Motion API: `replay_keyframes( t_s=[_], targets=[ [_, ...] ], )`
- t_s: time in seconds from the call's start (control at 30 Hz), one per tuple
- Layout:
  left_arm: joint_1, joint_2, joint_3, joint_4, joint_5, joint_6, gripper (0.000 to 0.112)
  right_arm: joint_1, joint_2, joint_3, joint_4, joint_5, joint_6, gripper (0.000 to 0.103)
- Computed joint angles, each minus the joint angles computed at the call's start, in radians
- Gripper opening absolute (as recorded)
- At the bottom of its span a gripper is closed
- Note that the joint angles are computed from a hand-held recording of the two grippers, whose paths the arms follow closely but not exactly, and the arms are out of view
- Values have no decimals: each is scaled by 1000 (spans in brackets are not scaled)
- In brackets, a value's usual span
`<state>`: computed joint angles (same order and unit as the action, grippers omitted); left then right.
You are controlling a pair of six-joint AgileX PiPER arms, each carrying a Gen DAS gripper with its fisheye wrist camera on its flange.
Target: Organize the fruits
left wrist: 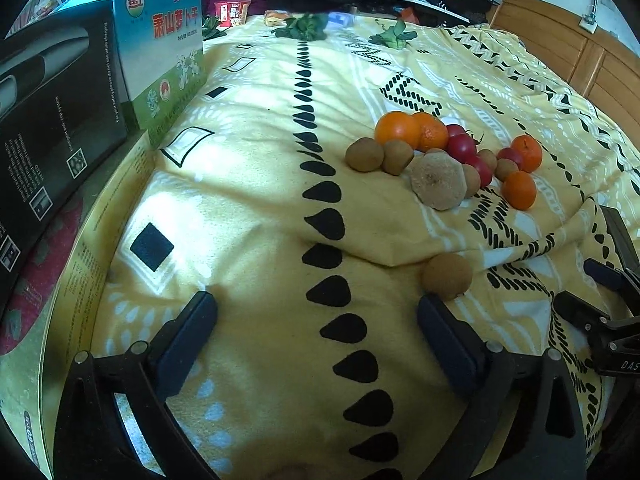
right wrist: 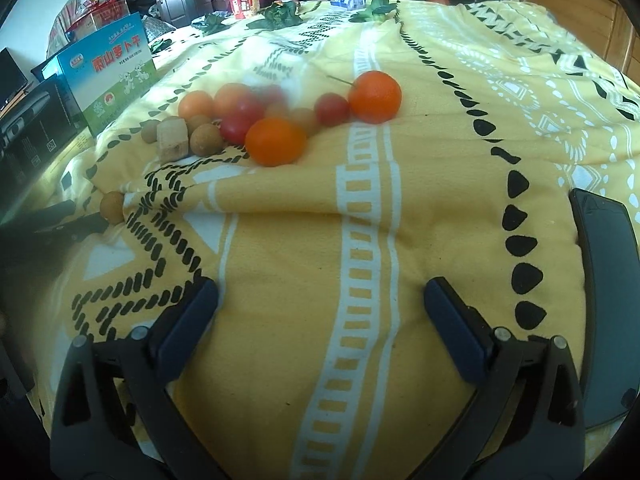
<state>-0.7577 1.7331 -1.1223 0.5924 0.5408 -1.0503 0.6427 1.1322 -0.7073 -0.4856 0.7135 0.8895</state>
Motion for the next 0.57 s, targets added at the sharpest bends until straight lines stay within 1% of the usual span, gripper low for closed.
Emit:
replay_keyframes(
  t_s=[0.1,0.57],
  targets=[
    [0,10,-14,-9,10,8,103,-1,2,-3,3,1,-4,103],
    [7,14,-7,7,-13,-11,103,0,2,-3,4,2,-3,103]
  ],
)
